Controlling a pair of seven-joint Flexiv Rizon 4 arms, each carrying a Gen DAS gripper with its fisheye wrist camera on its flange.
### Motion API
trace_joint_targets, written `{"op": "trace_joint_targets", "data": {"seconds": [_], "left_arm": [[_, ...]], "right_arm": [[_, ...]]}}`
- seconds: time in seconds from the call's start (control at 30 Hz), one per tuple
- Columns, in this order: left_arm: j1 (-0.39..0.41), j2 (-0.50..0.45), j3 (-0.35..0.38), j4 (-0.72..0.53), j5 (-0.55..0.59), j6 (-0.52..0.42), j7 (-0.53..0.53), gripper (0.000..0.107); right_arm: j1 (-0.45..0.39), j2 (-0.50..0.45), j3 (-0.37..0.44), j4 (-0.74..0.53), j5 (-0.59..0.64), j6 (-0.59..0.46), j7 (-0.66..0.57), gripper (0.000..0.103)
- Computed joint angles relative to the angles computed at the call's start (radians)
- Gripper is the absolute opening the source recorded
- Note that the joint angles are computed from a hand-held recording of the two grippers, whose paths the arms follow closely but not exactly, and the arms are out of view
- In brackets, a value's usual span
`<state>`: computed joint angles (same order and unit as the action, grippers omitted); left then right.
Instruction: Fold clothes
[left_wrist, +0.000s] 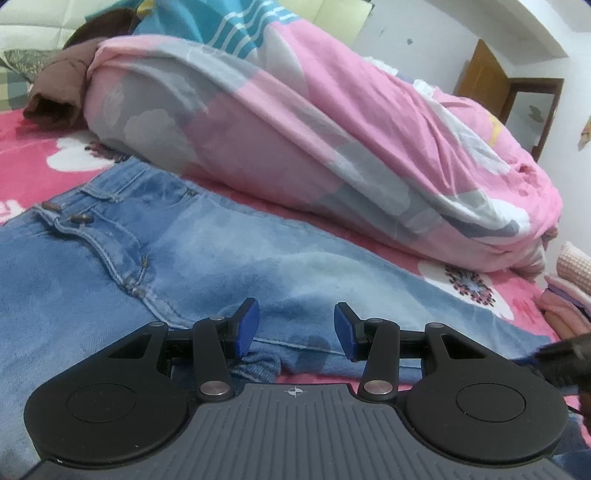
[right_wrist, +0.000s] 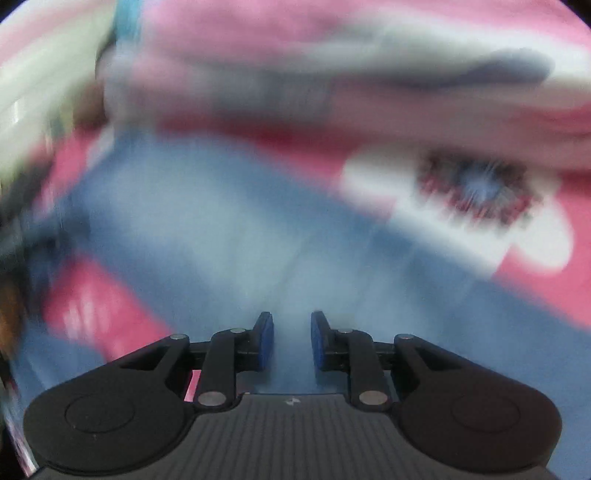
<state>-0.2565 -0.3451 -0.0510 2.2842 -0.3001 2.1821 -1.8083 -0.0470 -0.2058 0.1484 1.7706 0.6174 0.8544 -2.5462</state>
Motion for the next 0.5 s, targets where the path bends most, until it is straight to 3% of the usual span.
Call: {"op": "trace_joint_targets", "data": {"seconds": [0.03,0.13,0.17,0.23,0.33,0.43,0.5], "left_arm": [[0.009,0.005,-0.005,0.002,0.009,-0.01,-0.006,0.045],[-0.005,0.015,0.005,0.003,-0.008,-0.024,0.006,0.045],[-0.018,0.016,0.013,0.005,-0.022,-0.021,0.017,0.045],[-0.046,0.015,0.028,0.007,-0.059,-0.007,0.043,0.045],[-0.142,0.003,0.07,0.01,-0.224,0.034,0.133,0.049],[-0.128,0.011,0.05,0.023,-0.255,0.053,0.134,0.049],[-0.139,0.016,0.049,0.03,-0.306,0.066,0.149,0.049]], "right_arm": [[-0.005,0.033,0.002,0.04,-0.002,0.011,-0.052,0.024],[-0.017,0.087,-0.032,0.013,-0.071,-0.192,0.006,0.025],[-0.002,0.095,-0.036,0.005,-0.101,-0.199,0.024,0.025],[0.04,0.086,-0.028,-0.009,-0.115,-0.124,0.039,0.025],[0.08,0.034,0.001,-0.082,-0.032,-0.07,0.01,0.025],[0.12,-0.051,0.036,-0.146,0.006,-0.031,0.023,0.025],[0.144,-0.097,0.044,-0.165,-0.056,-0.061,0.073,0.025]]}}
